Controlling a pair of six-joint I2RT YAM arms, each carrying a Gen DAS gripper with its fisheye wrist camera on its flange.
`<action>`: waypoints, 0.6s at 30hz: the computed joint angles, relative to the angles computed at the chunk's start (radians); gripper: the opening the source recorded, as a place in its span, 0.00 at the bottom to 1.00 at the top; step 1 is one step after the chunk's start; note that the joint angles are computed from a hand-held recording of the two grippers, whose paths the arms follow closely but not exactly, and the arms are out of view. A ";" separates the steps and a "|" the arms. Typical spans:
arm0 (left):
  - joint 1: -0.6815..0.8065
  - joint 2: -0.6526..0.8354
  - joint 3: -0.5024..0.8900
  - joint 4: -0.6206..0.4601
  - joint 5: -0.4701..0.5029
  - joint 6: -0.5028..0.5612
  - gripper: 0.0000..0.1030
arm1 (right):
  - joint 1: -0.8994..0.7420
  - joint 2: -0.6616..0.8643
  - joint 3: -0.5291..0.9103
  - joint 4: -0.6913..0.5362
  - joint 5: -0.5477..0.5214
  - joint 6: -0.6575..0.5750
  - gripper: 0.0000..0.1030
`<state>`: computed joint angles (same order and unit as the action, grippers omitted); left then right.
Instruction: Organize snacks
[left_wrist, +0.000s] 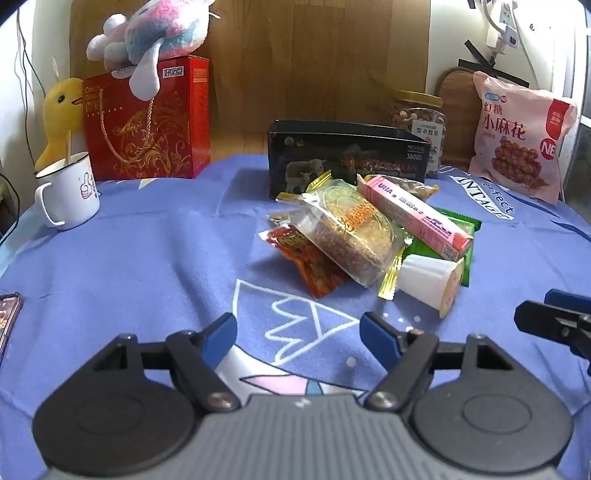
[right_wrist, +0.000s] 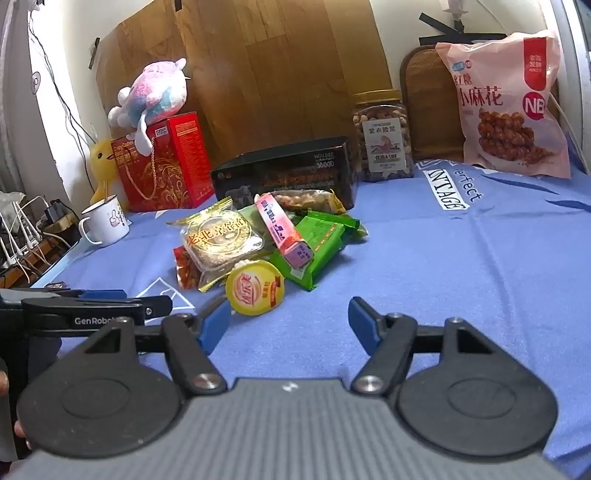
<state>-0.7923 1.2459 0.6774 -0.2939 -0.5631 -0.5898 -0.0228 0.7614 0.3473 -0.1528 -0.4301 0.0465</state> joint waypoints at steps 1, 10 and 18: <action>-0.001 -0.002 -0.001 -0.001 -0.001 -0.001 0.73 | -0.001 0.001 -0.001 0.001 -0.001 0.000 0.70; 0.018 -0.020 -0.004 -0.006 0.019 0.025 0.73 | -0.001 0.003 -0.006 0.006 -0.001 0.002 0.70; 0.002 0.000 -0.009 0.015 0.002 0.007 0.73 | 0.000 0.003 -0.007 0.008 0.001 0.002 0.70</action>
<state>-0.7907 1.2458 0.6686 -0.2788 -0.5609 -0.5827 -0.0226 0.7644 0.3402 -0.1446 -0.4296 0.0485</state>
